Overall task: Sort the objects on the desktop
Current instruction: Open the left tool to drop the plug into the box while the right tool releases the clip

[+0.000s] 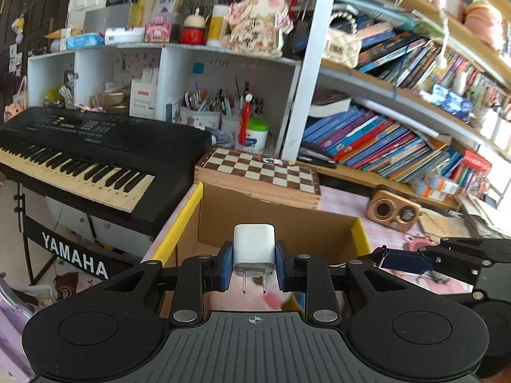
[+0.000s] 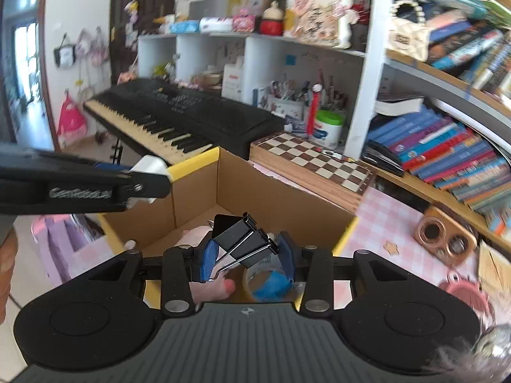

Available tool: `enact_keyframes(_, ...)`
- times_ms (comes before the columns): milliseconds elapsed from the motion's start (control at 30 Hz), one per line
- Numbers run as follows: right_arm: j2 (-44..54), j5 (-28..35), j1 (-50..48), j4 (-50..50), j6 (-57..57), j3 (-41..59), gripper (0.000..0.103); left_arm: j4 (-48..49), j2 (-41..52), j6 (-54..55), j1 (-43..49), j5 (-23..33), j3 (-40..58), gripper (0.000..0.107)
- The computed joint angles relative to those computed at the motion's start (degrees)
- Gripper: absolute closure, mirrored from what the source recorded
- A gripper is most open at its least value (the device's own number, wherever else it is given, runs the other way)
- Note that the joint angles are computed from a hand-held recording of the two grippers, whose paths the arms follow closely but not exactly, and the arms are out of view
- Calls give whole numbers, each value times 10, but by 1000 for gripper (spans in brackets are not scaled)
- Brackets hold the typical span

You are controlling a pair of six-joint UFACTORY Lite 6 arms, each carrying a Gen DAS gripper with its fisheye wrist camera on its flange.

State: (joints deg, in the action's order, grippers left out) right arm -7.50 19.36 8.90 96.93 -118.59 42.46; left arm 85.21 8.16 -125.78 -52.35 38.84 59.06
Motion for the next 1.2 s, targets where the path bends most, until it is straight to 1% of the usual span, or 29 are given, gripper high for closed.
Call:
enact_keyframes(133, 109, -20, 21, -18, -27, 89, 65, -23, 58, 56, 56, -50, 60, 82)
enact_keyframes(233, 176, -34, 35, -84, 6, 147, 65, -62, 100, 112, 87, -77, 103, 82)
enact_keyframes(267, 197, -41, 41, -130, 38, 167, 65, -77, 112, 131, 97, -87, 115, 82)
enact_keyframes(300, 214, -49, 47, -153, 51, 181, 65, -90, 123, 146, 105, -96, 125, 82)
enact_keyframes(433, 279, -54, 60, -329, 185, 244, 65, -135, 161, 203, 123, -119, 161, 82)
enact_keyframes(500, 302, -53, 64, -391, 229, 267, 65, -171, 186, 248, 133, -127, 188, 82)
enact_keyframes(567, 319, -31, 63, -448, 269, 290, 65, -212, 211, 293, 141, -131, 214, 82)
enact_keyframes(667, 334, -24, 72, -521, 319, 309, 65, -268, 238, 352, 147, -133, 243, 82)
enact_keyframes(700, 341, -23, 75, -547, 343, 317, 67, -290, 245, 378, 148, -136, 252, 82)
enact_keyframes(733, 349, -16, 75, -570, 365, 327, 72, -305, 249, 395, 149, -135, 257, 82)
enact_keyframes(800, 371, 6, 70, -611, 411, 355, 72, -335, 261, 429, 149, -134, 269, 82)
enact_keyframes(933, 402, 24, 65, -663, 470, 391, 72, -379, 274, 480, 153, -128, 289, 82)
enact_keyframes(1100, 413, 30, 66, -664, 476, 398, 72, -444, 291, 559, 156, -118, 316, 82)
enact_keyframes(1200, 406, 24, 68, -661, 474, 381, 73, -466, 298, 587, 156, -108, 329, 82)
